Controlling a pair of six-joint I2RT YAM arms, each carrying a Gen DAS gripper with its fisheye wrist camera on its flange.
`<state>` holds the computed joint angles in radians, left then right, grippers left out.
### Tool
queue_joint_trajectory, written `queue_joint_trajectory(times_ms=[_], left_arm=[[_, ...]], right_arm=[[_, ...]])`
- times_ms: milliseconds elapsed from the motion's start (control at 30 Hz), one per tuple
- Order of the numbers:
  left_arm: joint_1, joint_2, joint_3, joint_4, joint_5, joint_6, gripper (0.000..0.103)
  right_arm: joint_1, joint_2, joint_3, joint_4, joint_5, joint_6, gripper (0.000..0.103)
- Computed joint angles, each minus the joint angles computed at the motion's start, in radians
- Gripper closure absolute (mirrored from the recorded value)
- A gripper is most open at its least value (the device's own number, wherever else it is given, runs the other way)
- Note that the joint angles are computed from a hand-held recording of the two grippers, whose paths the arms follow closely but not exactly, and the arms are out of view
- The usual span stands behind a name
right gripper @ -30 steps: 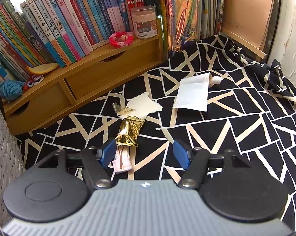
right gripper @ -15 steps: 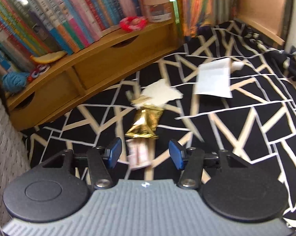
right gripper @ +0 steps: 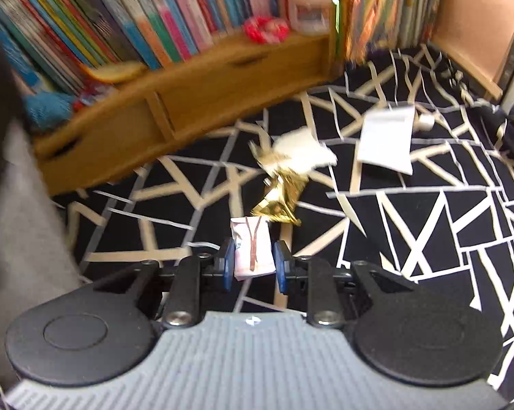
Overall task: Collect trash
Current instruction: 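Grasp the white-and-pink packet with the right gripper and lift, then carry the packet over the black bin, then open the right gripper to drop the packet into the bin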
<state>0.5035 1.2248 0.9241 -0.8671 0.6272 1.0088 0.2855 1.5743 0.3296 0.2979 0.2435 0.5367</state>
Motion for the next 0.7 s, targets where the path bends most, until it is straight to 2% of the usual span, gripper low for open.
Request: queue_joint_trajectory(times_ms=[233,367,533,700], left_arm=[[-0.006,0.041,0.039,-0.049,-0.013,-0.019,0.050],[-0.013,0.060,0.053,-0.065,-0.023,-0.029,0.050],[-0.015,0.081,0.062,-0.076,-0.035,-0.021,0.050],[-0.014,0.101,0.074,-0.101,-0.043,-0.015,0.050]], right_arm=[[0.115,-0.664,-0.041,-0.359,-0.013,0.026,0.074],[0.235,-0.959,-0.017,-0.468,0.021,0.035,0.074],[0.394,-1.066,0.005,-0.436,0.025,-0.029,0.073],[0.503,-0.978,0.020,-0.370,0.044,-0.067,0.071]])
